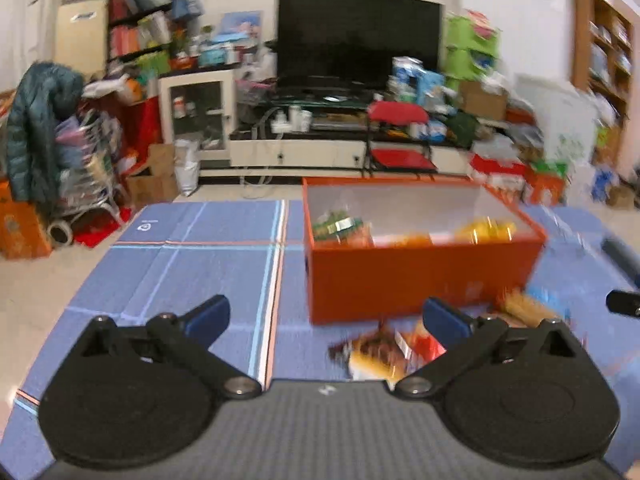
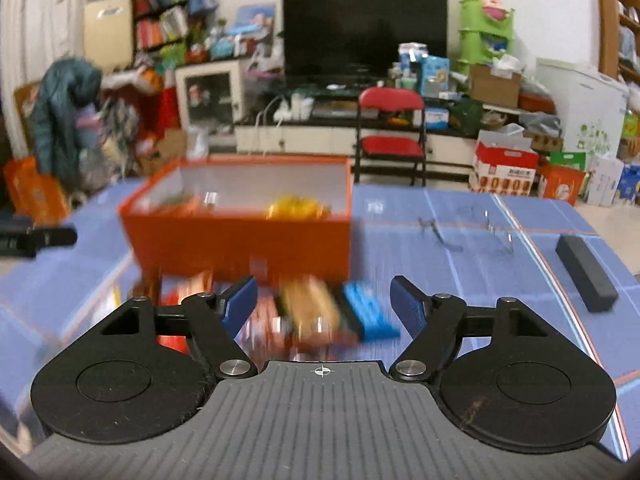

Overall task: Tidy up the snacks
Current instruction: 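Grasp the silver-and-yellow chip bag with the left tool while the right tool grasps the clear date bag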

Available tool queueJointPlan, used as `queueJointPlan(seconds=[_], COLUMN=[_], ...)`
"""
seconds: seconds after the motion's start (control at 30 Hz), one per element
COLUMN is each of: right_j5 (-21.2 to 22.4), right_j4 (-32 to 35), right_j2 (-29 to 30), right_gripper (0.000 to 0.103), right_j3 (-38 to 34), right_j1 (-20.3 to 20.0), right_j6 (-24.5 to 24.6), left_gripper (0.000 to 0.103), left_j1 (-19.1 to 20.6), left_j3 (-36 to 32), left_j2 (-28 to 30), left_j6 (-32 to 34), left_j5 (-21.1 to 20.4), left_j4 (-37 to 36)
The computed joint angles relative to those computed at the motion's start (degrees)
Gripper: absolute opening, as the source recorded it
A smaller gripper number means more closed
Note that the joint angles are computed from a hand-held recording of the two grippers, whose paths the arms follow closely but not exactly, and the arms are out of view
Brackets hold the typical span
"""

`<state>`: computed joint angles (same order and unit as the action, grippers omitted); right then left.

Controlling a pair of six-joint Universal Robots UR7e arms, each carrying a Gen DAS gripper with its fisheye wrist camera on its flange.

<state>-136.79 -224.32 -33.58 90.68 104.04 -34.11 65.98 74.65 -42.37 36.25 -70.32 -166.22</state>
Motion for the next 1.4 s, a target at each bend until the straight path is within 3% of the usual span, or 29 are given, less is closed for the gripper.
queueJointPlan(seconds=[0.07,0.13,0.2,0.33,0.37,0.47,0.57,0.77,0.83,0.9,1.0,1.13,1.23,1.4], right_j5=[4.5,8.8,11.6,16.9,17.7,15.7,17.1,16.9,17.0,17.2,17.1,13.9,13.9,13.5], right_j4=[-1.7,-1.7,0.9,13.9,15.6,19.3,25.5,27.3,27.3,27.2,27.0,26.3,26.6,26.8], right_j2=[-0.5,-1.0,-1.9,-6.9,-7.4,-5.9,-6.6,-6.4,-6.6,-6.8,-6.9,-5.5,-5.6,-5.0], right_gripper=[0.076,0.076,0.075,0.07,0.069,0.068,0.062,0.059,0.057,0.056,0.056,0.056,0.052,0.051], right_j3=[4.4,7.3,8.4,10.3,10.3,7.2,6.2,5.7,5.9,6.2,6.4,5.4,5.4,4.4], right_j1=[-0.9,-2.1,-3.4,-5.7,-6.1,-5.8,-6.6,-7.0,-7.1,-7.2,-7.3,-7.0,-7.1,-7.0], right_j6=[-8.4,-18.2,-23.2,-20.0,-21.4,-25.4,-24.0,-23.2,-22.8,-22.2,-21.4,-23.0,-22.3,-20.1], left_gripper=[0.102,0.102,0.102,0.102,0.102,0.102,0.102,0.102,0.099,0.088,0.087,0.087,0.087,0.078], left_j1=[1.5,2.3,2.7,3.2,3.3,3.3,3.3,3.5,3.5,3.6,3.8,3.8,3.7,3.5], left_j3=[0.3,0.4,-0.1,-2.6,-2.5,-2.3,-1.4,-2.5,-4.4,-6.2,-7.3,-7.1,-6.7,-6.7], left_j2=[-0.6,-0.5,-0.2,0.4,0.4,0.3,0.2,1.8,3.1,4.3,4.9,5.1,5.1,5.7], left_j6=[5.8,9.1,7.0,3.5,4.3,6.8,9.2,16.2,14.8,11.5,8.1,8.1,7.7,7.7], left_j5=[-3.5,-3.2,-1.6,-2.8,-3.0,-3.3,-3.1,-6.0,-5.7,-5.1,-5.6,-4.6,-4.1,-3.0], left_j4=[3.6,5.4,7.3,12.0,12.3,14.5,15.4,17.6,20.0,22.2,23.1,22.6,21.9,21.2])
